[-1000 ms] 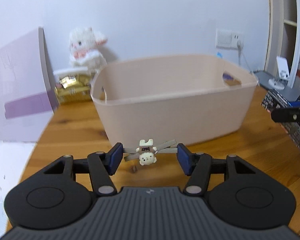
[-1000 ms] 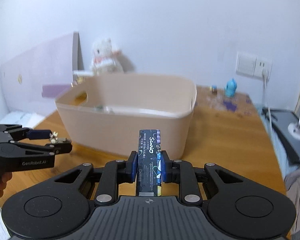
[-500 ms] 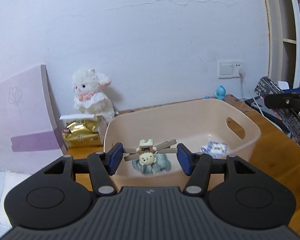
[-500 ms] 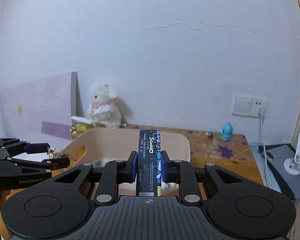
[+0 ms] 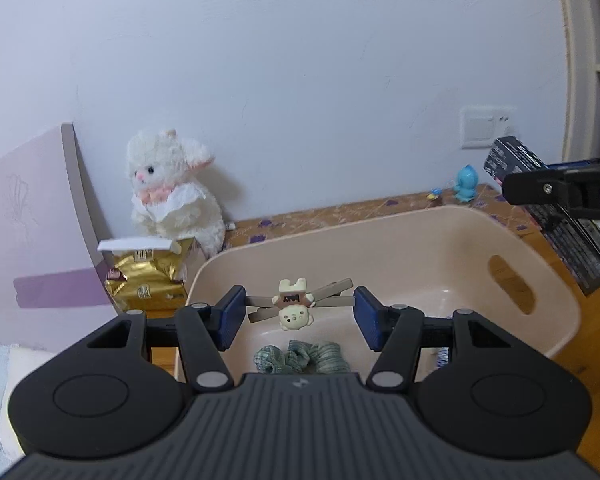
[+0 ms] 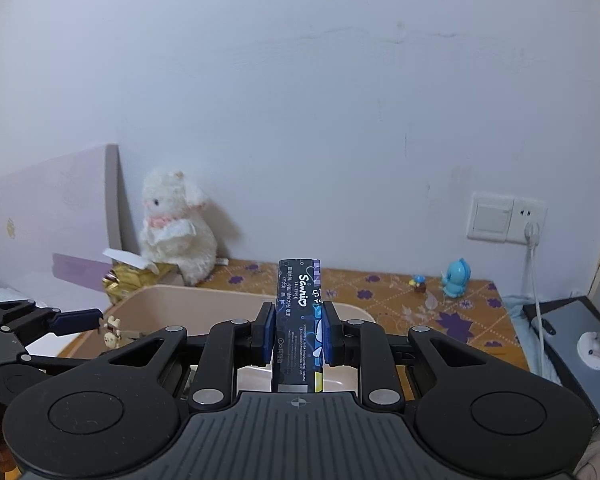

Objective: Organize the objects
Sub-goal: 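Carry the black box with the right tool while the left tool carries the figurine over the bin, then open the right tool over the bin while the left tool releases the figurine inside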

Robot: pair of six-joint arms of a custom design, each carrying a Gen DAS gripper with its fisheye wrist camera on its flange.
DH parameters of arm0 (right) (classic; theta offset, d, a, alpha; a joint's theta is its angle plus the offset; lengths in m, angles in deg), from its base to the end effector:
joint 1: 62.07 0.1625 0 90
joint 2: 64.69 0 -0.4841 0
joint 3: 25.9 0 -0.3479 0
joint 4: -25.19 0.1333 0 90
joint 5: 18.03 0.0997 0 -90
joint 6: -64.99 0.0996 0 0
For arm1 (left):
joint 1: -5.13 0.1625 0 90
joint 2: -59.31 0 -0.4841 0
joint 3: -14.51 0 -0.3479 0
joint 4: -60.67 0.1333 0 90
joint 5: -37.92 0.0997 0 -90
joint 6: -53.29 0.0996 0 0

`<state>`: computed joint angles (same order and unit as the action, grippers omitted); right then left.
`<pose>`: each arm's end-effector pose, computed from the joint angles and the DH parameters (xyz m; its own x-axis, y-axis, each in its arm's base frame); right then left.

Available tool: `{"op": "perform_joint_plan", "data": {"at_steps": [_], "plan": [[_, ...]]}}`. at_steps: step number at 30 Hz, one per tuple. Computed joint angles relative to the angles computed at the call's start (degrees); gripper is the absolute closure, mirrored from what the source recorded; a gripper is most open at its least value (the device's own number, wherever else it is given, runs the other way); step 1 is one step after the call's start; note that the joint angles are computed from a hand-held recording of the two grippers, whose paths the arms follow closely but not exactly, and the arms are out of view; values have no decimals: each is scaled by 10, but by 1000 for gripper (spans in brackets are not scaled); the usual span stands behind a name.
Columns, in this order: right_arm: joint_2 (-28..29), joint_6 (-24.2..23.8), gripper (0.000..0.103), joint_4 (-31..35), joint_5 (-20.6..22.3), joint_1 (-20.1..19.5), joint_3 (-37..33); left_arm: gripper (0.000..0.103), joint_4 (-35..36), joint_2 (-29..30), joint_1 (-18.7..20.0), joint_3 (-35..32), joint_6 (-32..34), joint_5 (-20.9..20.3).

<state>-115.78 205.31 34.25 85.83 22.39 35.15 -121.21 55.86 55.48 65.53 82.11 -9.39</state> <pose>0.0408 -0.7129 0.3533 -0.7470 0.0385 0.6637 -0.5788 0.4534 -0.6778 -0.3816 -0.7752 -0.0479 -0.5405 0.3570 -0.7618 0.8186 0.4324 -0.3781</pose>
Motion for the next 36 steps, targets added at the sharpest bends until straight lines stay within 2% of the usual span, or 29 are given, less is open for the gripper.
{"op": "perform_joint_plan", "data": {"at_steps": [5, 13, 14, 15, 16, 17, 18, 21, 24, 26, 29, 32, 34, 36], "plan": [[49, 6, 82, 48, 39, -4, -73, 42, 76, 24, 12, -57, -30, 19], [119, 21, 82, 154, 91, -11, -184, 42, 195, 36, 22, -99, -81, 38], [124, 26, 79, 165, 91, -12, -192, 42, 199, 36, 22, -98, -83, 40], [126, 30, 69, 172, 90, -13, -196, 42, 203, 34, 22, -96, -87, 40], [123, 31, 68, 169, 91, -14, -190, 42, 208, 31, 22, -92, -93, 39], [117, 30, 62, 158, 86, -15, -177, 41, 208, 26, 22, -84, -99, 37], [111, 27, 54, 146, 84, -15, -164, 35, 205, 22, 21, -77, -103, 37], [86, 22, 43, 107, 77, -13, -115, 20, 166, 12, 16, -52, -93, 35], [60, 15, 31, 71, 74, -7, -69, 16, 127, 2, 10, -28, -78, 37], [43, 16, 26, 53, 71, -4, -40, 16, 98, -9, 6, -2, -72, 35], [19, 19, 23, 30, 64, 2, 0, 16, 55, -27, 0, 41, -62, 33], [-8, 15, 13, -1, 58, 7, 49, 16, -2, -46, -8, 92, -52, 38], [-27, 11, 11, -27, 53, 10, 86, 15, -41, -59, -12, 126, -54, 39], [-44, 4, 11, -54, 50, 11, 120, 9, -80, -69, -17, 158, -50, 38]]}}
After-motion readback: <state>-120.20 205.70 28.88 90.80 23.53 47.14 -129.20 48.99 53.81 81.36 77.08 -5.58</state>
